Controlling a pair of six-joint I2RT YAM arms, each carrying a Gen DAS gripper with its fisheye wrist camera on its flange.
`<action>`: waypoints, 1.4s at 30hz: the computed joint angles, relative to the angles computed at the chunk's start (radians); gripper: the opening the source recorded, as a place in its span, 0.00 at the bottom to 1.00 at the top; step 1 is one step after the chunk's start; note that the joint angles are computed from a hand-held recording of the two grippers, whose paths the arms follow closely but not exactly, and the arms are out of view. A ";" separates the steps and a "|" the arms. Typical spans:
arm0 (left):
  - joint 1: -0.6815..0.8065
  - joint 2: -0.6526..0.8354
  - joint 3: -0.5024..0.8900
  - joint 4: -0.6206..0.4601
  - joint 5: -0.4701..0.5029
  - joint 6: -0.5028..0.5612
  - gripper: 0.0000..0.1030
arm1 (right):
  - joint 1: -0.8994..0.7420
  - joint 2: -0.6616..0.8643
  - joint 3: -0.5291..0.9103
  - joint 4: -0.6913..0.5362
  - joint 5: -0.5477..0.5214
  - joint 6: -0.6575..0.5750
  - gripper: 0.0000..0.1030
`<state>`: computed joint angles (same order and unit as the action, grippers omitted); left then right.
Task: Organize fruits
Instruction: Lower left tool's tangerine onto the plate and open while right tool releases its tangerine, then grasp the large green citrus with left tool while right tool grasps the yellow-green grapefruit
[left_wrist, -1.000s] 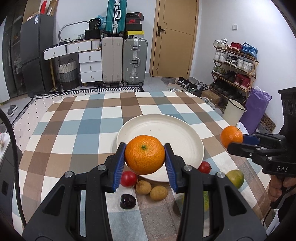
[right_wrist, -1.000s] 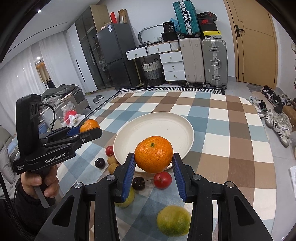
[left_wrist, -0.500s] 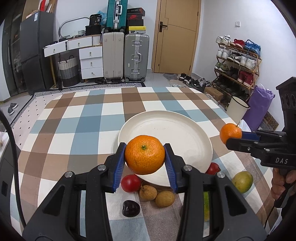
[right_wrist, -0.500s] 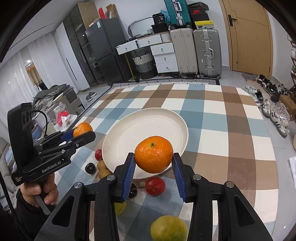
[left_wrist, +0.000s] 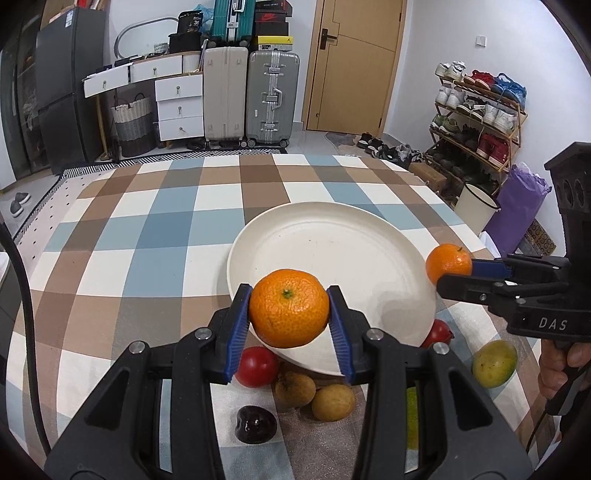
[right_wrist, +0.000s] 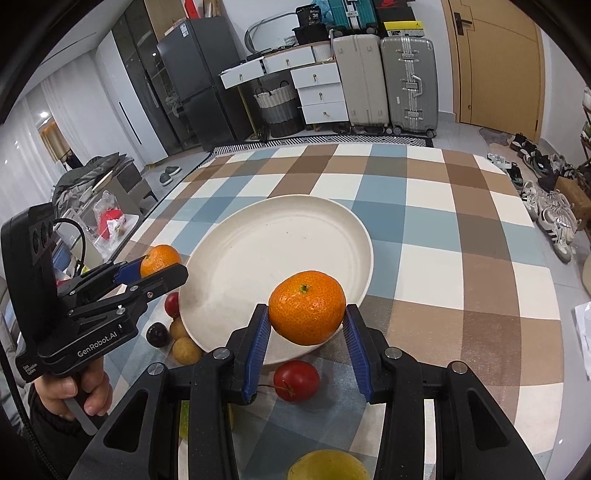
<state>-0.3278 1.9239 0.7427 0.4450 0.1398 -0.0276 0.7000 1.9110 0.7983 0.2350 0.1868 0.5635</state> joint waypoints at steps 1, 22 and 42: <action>-0.003 0.008 0.004 0.000 -0.004 0.004 0.36 | -0.001 0.010 0.011 -0.009 -0.003 -0.003 0.40; -0.012 -0.012 -0.089 0.071 -0.005 0.021 0.72 | 0.028 -0.092 -0.078 0.016 0.034 0.016 0.70; -0.060 -0.393 -0.420 0.081 -0.048 -0.020 0.99 | 0.205 -0.208 -0.254 0.016 0.225 0.159 0.99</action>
<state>-0.3874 1.5305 0.3229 0.5260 0.0921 -0.0478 0.9048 1.7034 0.5441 0.2513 0.4116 0.7227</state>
